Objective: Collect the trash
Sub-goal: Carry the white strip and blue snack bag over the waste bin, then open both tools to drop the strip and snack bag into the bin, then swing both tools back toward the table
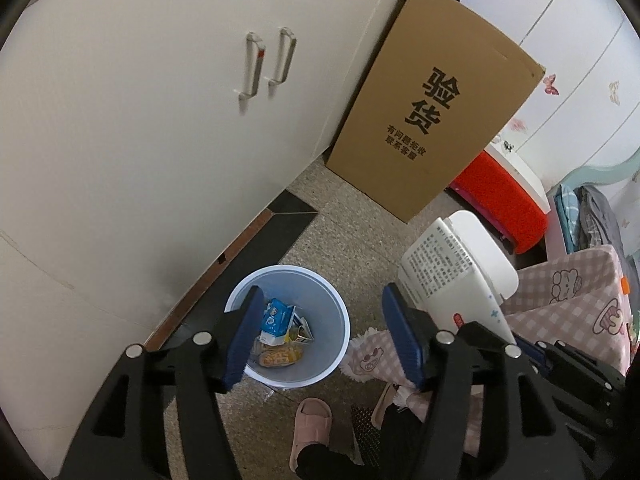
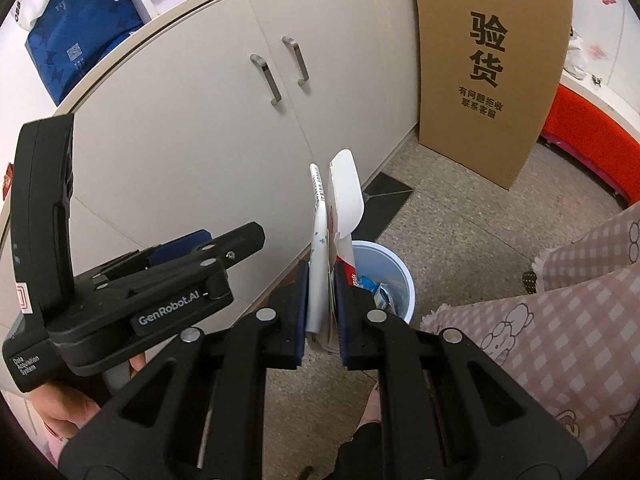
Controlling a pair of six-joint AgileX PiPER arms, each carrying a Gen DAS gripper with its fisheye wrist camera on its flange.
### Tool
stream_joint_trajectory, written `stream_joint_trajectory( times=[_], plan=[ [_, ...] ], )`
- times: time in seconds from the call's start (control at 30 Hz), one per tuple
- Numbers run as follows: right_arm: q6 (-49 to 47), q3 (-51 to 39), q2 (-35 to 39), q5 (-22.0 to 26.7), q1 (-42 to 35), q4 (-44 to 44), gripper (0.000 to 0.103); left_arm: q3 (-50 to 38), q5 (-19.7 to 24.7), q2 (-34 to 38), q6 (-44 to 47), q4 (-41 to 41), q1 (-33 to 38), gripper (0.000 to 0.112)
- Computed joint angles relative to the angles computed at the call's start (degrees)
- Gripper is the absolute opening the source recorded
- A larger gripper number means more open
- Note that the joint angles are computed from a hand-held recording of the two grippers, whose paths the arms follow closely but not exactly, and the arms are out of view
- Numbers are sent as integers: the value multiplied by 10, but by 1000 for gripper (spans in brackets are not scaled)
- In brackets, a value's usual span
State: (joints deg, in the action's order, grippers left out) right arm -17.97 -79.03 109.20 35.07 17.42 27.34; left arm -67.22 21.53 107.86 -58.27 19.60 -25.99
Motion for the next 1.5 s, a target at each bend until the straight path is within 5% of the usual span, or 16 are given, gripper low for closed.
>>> stream_joint_trajectory(
  times=[0.23,0.27,0.3,0.33,0.73,1.03,1.23,1.5],
  plan=[
    [-29,-7,10,-26,10,44,17,44,-11,-34,-82,62,16,64],
    [-36,-5,11,-37,10,57,29,51,-11,-40,-100,75,18,65],
    [-41,-5,15,-43,9,71,55,58,-11,-46,-121,91,21,65],
    [-36,-3,16,-51,10,73,61,61,-8,-50,-137,102,22,65],
    [7,48,-54,-79,1,26,65,61,22,-75,-145,115,0,66],
    [-19,108,-180,-52,-64,48,69,13,100,-116,-179,154,-85,68],
    [-89,148,-269,-5,-164,96,69,-62,178,-113,-196,187,-177,70],
    [-246,151,-330,125,-410,189,71,-302,269,12,-77,133,-294,70]
  ],
)
